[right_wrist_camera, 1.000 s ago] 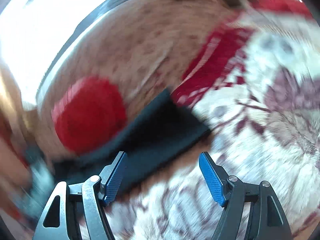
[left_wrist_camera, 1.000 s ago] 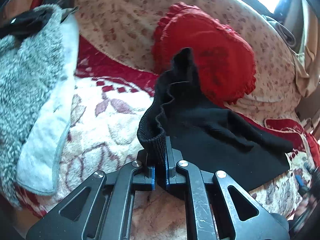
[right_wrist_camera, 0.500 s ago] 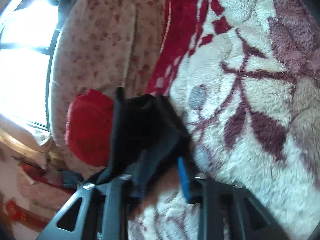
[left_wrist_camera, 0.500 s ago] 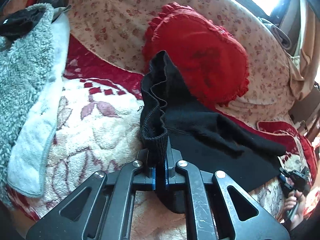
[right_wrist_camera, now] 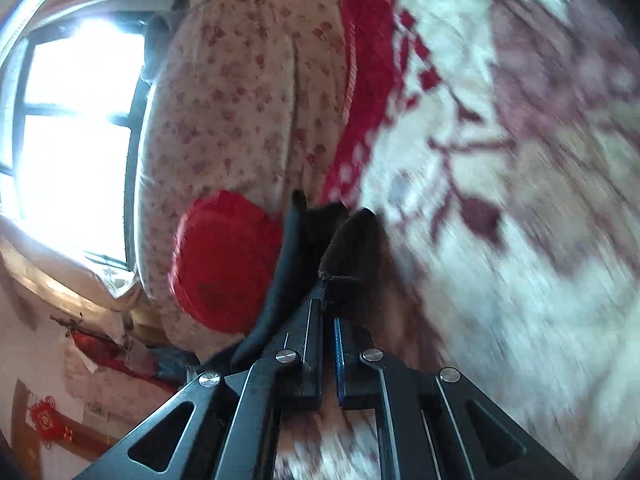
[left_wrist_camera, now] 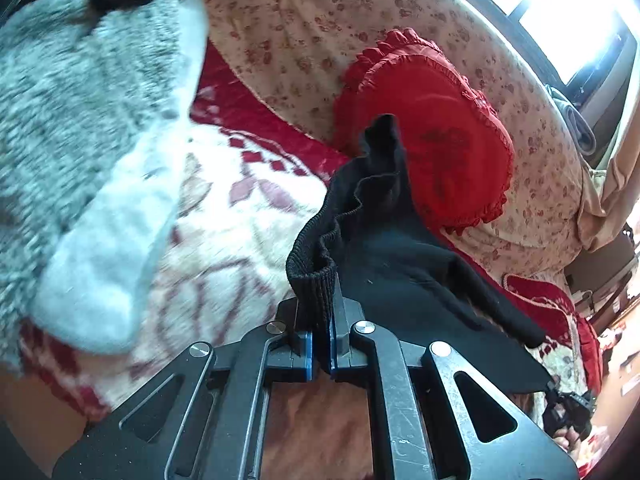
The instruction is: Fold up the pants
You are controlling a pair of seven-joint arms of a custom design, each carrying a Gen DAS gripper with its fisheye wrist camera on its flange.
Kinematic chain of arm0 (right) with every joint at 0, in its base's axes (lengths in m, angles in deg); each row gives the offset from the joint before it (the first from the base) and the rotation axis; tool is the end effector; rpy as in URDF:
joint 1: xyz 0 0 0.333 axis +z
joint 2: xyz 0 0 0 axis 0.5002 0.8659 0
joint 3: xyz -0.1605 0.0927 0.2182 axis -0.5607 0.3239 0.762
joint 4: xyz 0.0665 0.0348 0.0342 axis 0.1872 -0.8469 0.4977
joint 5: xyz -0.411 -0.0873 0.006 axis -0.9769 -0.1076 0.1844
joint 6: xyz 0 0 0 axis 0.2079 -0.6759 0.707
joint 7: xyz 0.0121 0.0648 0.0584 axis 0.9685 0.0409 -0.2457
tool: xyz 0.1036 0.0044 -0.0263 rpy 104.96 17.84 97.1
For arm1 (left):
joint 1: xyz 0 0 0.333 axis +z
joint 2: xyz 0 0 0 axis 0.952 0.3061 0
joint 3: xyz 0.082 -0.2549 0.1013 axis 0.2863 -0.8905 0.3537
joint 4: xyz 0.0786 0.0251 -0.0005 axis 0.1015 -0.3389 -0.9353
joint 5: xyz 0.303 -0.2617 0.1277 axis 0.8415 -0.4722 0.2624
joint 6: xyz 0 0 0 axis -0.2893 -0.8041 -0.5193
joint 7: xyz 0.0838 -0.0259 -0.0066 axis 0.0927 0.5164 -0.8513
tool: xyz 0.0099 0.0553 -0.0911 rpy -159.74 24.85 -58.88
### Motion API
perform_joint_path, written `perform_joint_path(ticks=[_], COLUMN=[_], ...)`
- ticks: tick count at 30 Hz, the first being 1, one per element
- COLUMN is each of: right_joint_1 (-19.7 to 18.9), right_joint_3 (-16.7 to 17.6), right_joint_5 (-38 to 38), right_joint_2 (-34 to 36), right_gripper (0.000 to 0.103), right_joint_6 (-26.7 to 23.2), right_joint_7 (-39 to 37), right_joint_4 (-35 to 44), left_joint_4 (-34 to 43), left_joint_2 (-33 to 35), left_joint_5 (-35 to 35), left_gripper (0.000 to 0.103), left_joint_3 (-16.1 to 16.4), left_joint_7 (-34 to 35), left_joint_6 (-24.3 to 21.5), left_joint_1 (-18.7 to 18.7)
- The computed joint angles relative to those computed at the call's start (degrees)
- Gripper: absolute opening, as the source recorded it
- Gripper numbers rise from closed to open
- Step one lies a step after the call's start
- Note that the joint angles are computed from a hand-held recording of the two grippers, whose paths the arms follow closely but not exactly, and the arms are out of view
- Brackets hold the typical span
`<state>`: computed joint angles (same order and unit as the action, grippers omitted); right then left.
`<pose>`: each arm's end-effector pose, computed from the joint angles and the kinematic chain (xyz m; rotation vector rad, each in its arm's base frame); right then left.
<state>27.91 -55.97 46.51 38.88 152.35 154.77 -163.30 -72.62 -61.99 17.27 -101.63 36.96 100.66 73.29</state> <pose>0.6094 -0.0985 0.4928 -0.6501 2.0682 0.2025 0.6428 -0.0915 0.4516 -2.2089 1.5204 -1.1676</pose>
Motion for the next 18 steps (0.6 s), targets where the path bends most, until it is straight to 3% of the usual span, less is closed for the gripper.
perform_joint_path(ticks=[3,5,8,10,12,13,15,16,18], right_joint_1=[-0.03,0.18,0.42,0.63,-0.02,-0.3,-1.04,-1.23,-0.12], right_joint_3=[-0.54,-0.62,-0.91,-0.92,0.46,1.04,2.01,2.37,2.34], right_joint_5=[1.83,-0.23,-2.07,-5.19,-18.65,-25.73,-38.38,-42.61,-44.38], right_joint_2=[-3.08,-4.07,-3.72,-2.9,-2.67,-3.19,-4.77,-5.41,-5.98], right_gripper=[0.004,0.004,0.004,0.004,0.004,0.004,0.004,0.005,0.004], right_joint_6=[-3.21,-3.71,-4.6,-5.14,-3.98,-2.53,0.29,2.03,6.38], right_joint_7=[0.36,1.19,2.89,5.39,16.23,22.5,31.83,34.16,29.85], right_joint_4=[-3.16,-3.81,-3.56,-2.87,-2.49,-3.04,-4.25,-4.71,-4.62], left_joint_4=[-3.89,-5.17,-3.92,-2.77,-2.76,-3.57,-5.65,-6.4,-7.91], left_joint_2=[-4.03,-5.6,-3.79,-1.77,-1.13,-1.63,-3.51,-4.35,-6.4], left_joint_5=[-8.76,-13.32,-9.79,0.73,9.56,13.17,26.33,32.79,48.38], left_gripper=[0.004,0.004,0.004,0.008,0.011,0.019,0.022,0.022,0.022], left_joint_3=[-0.72,0.54,1.79,4.43,5.4,5.76,7.65,8.28,9.25], left_joint_7=[6.19,8.9,7.86,-2.26,-9.87,-12.98,-24.62,-29.85,-43.04], left_joint_6=[-0.62,-1.47,-2.66,-4.86,-5.94,-5.65,-5.2,-4.94,-3.47], left_joint_1=[1.09,0.37,0.12,-1.29,-1.59,-1.67,-2.39,-2.37,-1.85])
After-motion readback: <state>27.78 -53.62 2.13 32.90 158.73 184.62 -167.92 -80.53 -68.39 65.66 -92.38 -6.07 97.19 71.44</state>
